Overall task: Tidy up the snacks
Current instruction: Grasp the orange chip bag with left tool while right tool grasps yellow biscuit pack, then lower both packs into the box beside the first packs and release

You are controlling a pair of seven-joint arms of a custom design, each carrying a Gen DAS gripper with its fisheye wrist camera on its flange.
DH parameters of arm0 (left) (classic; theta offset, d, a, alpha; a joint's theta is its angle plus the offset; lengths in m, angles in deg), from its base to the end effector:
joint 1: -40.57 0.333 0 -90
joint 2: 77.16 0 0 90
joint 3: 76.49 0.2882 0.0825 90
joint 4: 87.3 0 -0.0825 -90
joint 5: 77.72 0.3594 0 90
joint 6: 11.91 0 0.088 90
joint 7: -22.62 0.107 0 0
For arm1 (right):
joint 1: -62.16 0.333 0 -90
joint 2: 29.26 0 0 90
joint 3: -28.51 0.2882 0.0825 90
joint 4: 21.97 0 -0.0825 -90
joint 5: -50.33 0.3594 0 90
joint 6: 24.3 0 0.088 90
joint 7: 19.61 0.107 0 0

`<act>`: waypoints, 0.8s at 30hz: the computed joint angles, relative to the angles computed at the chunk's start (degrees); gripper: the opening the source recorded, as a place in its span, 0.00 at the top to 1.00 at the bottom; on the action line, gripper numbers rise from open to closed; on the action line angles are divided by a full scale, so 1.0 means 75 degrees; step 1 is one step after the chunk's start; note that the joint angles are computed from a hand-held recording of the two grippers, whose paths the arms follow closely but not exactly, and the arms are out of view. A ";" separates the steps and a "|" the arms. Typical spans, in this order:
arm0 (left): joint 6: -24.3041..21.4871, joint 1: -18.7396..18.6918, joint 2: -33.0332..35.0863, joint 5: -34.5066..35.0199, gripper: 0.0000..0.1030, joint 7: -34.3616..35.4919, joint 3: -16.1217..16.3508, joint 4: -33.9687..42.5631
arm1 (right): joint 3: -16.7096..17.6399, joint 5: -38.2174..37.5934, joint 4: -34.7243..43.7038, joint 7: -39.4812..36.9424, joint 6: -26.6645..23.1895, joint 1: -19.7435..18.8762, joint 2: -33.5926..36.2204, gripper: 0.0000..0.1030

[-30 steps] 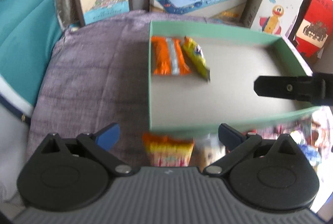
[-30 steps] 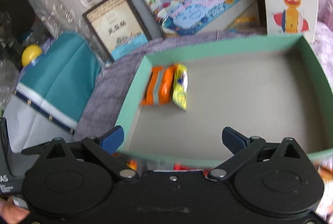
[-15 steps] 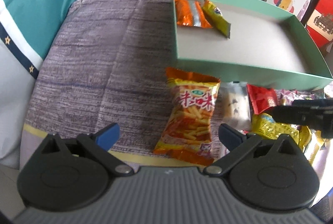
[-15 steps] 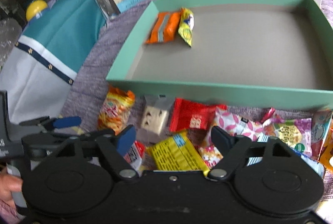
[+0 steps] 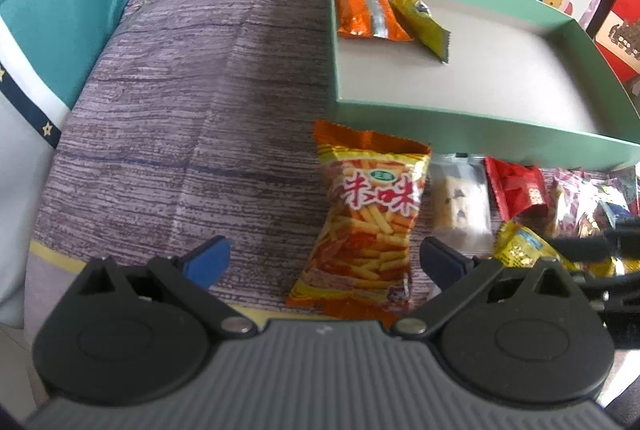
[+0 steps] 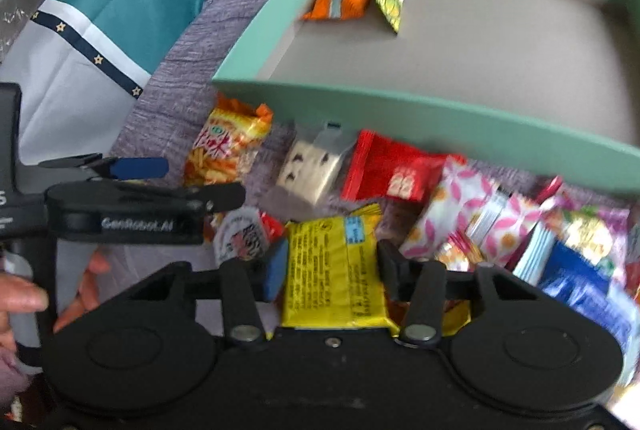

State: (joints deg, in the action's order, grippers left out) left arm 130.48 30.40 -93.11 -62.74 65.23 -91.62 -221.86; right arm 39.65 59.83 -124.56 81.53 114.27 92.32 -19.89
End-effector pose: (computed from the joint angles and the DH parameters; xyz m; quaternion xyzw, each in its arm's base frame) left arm 0.4315 -0.2106 0.4657 -0.7535 0.6129 -0.1735 0.1624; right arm 0.4686 0.4040 0.4917 -0.8130 0.5285 0.0041 0.2445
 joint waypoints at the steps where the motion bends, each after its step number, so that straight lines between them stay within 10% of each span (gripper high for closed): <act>1: -0.0006 0.0014 -0.0007 0.0004 0.00 -0.0016 0.0011 -0.0019 | 0.0013 0.0029 -0.0041 -0.0017 0.0018 0.0006 -0.0024 0.53; 9: 0.0113 0.0071 -0.0068 0.0069 0.02 -0.0139 -0.0021 -0.0134 | 0.0000 0.0025 -0.0157 0.0140 -0.0063 0.0028 -0.0103 0.51; 16: 0.0301 0.0049 -0.0026 0.0155 0.57 -0.0211 -0.0083 -0.0135 | -0.0004 -0.0691 -0.0560 0.0678 0.0463 0.0199 -0.0299 0.55; 24: 0.0189 -0.0080 -0.0639 -0.0355 0.59 0.0072 0.0099 -0.0492 | 0.0004 -0.0001 -0.0736 0.0624 0.0636 0.0026 -0.0654 0.55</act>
State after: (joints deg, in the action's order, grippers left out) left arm 131.90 29.79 -97.90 -65.40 65.78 -90.87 -225.55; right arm 39.68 59.83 -130.08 86.21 119.04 92.51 -24.80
